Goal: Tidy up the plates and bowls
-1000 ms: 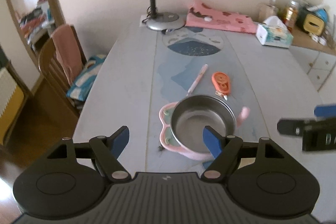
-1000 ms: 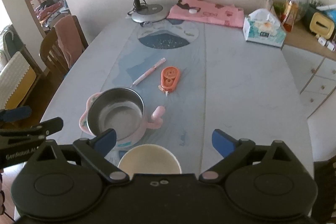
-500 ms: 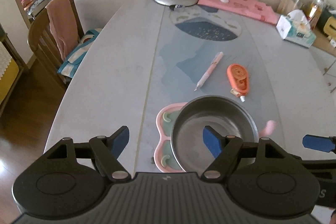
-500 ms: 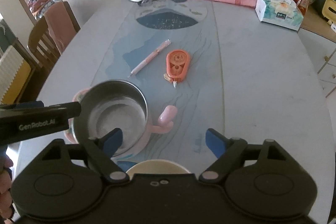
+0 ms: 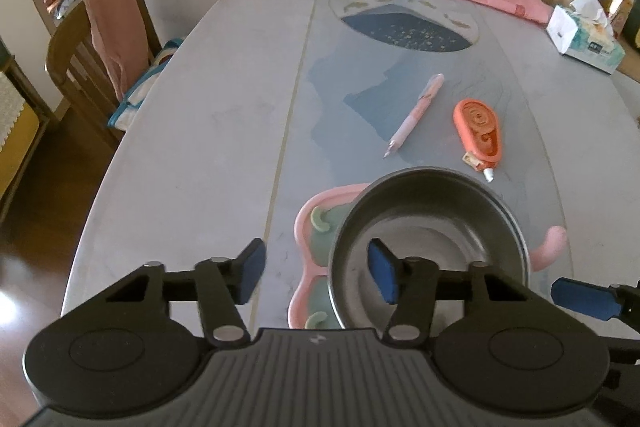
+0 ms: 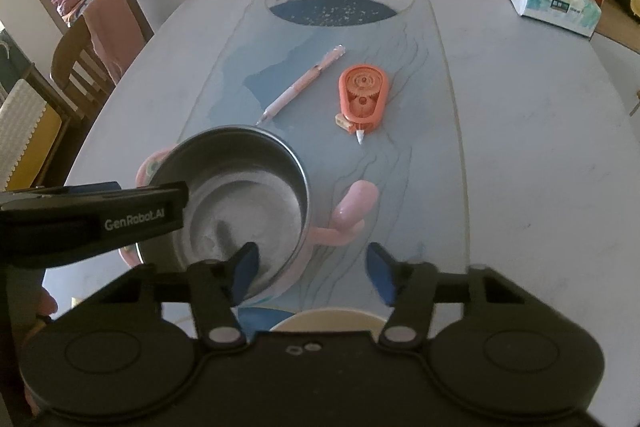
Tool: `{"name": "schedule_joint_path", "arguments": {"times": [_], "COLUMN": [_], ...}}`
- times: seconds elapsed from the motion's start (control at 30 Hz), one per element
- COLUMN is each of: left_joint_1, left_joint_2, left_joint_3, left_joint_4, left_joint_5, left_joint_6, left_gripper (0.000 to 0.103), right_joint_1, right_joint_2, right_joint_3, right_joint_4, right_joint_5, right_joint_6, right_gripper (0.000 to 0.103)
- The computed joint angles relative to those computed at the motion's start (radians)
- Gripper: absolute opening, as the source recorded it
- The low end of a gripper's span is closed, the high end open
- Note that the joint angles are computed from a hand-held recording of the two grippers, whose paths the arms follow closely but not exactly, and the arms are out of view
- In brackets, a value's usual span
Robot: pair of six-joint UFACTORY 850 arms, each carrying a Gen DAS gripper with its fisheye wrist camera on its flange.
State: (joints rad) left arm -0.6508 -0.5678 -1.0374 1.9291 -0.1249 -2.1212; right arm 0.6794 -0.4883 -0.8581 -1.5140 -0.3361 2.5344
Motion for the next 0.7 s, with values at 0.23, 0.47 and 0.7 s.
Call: {"name": "schedule_joint_path", "arguments": {"times": [0.23, 0.47, 0.7], "left_joint_1": [0.013, -0.007, -0.017], "left_joint_2": [-0.019, -0.029, -0.015], "left_joint_3": [-0.022, -0.035, -0.024], "left_joint_4": [-0.164, -0.427, -0.503], "left_joint_5": [0.041, -0.002, -0.019], "left_joint_6": [0.147, 0.439, 0.521], "left_gripper": [0.037, 0.021, 0.019], "right_joint_1": [-0.014, -0.005, 0.007], "right_joint_2": [-0.011, -0.014, -0.021], "right_joint_3": [0.0, -0.011, -0.027], "right_joint_4": [-0.07, -0.09, 0.015], "right_joint_5": [0.031, 0.033, 0.004], "right_joint_6": [0.075, 0.074, -0.043], "right_gripper": [0.039, 0.019, 0.015]}}
